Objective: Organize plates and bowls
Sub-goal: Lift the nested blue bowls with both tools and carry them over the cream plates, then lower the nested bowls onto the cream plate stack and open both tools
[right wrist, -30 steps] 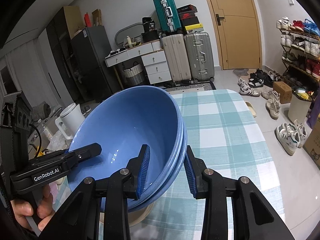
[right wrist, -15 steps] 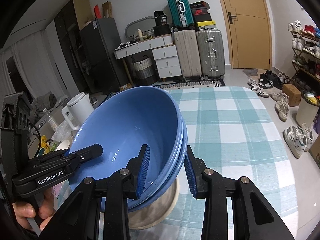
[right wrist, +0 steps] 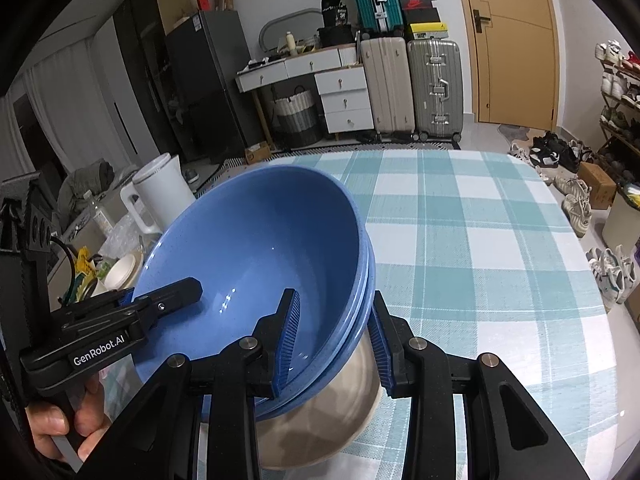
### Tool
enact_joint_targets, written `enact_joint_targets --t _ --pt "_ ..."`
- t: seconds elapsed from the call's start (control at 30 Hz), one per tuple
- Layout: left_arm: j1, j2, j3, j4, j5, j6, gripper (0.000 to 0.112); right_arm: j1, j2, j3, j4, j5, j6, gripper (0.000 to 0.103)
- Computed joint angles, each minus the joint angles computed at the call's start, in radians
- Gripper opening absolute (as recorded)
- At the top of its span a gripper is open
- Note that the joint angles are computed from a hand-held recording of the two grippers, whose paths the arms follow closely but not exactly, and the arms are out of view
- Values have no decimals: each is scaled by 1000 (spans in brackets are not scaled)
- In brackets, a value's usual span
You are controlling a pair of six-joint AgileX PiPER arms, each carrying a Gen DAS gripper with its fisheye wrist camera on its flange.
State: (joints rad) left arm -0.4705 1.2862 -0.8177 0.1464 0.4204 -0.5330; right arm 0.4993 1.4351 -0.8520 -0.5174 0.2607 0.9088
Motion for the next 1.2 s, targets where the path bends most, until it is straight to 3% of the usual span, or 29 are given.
enact_joint_targets --t 0.67,1.2 --pt "81 149 -17 -138 -84 183 24 -30 126 -49 82 -40 -86 35" --pt "85 170 -19 -148 -118 224 25 -18 135 -51 0 -27 -11 35"
